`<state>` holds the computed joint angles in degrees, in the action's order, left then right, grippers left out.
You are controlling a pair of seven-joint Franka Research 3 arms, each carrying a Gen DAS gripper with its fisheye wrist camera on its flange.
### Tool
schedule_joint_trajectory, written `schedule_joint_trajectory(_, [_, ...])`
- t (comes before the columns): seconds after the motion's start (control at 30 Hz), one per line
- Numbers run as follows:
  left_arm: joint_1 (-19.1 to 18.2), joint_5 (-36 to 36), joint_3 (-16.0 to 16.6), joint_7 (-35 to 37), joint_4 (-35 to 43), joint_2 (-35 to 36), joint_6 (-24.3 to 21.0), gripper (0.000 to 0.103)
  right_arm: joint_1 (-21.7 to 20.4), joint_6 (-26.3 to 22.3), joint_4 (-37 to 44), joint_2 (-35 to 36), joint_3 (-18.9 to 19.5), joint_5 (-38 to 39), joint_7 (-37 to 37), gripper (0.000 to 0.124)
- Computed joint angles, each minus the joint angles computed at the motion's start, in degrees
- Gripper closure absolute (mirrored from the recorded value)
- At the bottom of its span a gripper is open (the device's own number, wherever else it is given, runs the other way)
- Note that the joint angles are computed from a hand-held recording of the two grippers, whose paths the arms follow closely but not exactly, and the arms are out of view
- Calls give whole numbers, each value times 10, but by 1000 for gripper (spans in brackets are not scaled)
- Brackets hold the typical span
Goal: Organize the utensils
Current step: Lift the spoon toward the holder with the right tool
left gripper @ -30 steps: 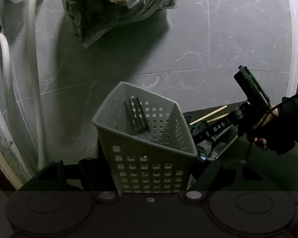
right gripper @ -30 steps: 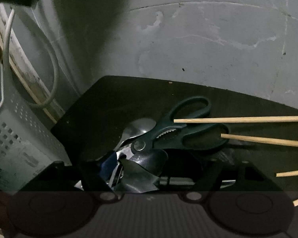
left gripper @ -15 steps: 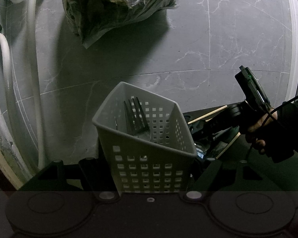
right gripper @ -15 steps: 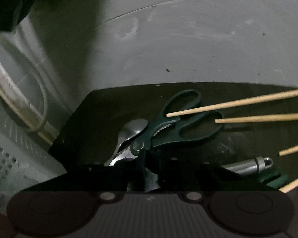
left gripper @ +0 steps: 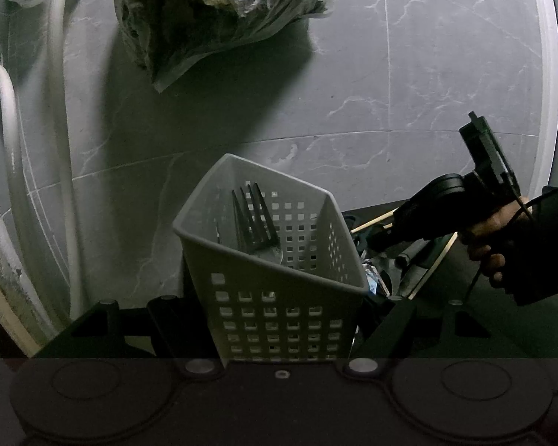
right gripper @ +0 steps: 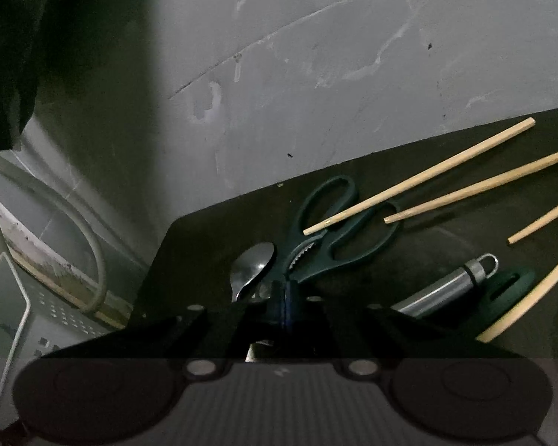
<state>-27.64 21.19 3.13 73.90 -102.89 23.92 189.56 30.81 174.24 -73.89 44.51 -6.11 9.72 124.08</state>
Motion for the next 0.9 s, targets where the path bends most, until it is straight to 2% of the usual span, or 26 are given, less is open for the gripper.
schedule_joint_trajectory(0.17, [15, 2, -15, 5, 0, 1, 2, 26, 27, 25, -31, -16, -35, 1, 31, 124])
schedule_joint_trajectory(0.3, [19, 2, -20, 9, 0, 1, 4, 26, 63, 45, -49, -23, -86, -1, 64, 124])
schedule_joint_trajectory(0.4, [21, 1, -23, 11, 0, 1, 4, 26, 116, 60, -65, -26, -161, -9, 96, 124])
schedule_joint_trajectory(0.6, [35, 1, -38, 18, -2, 2, 8, 26, 243, 59, -83, -9, -342, -35, 146, 123])
schedule_joint_trajectory(0.8, [44, -1, -47, 24, -4, 3, 14, 26, 331, 74, -106, 8, -464, -45, 154, 123])
schedule_joint_trajectory(0.9, [51, -1, -55, 28, -5, 3, 16, 26, 357, 74, -104, 21, -504, -34, 144, 122])
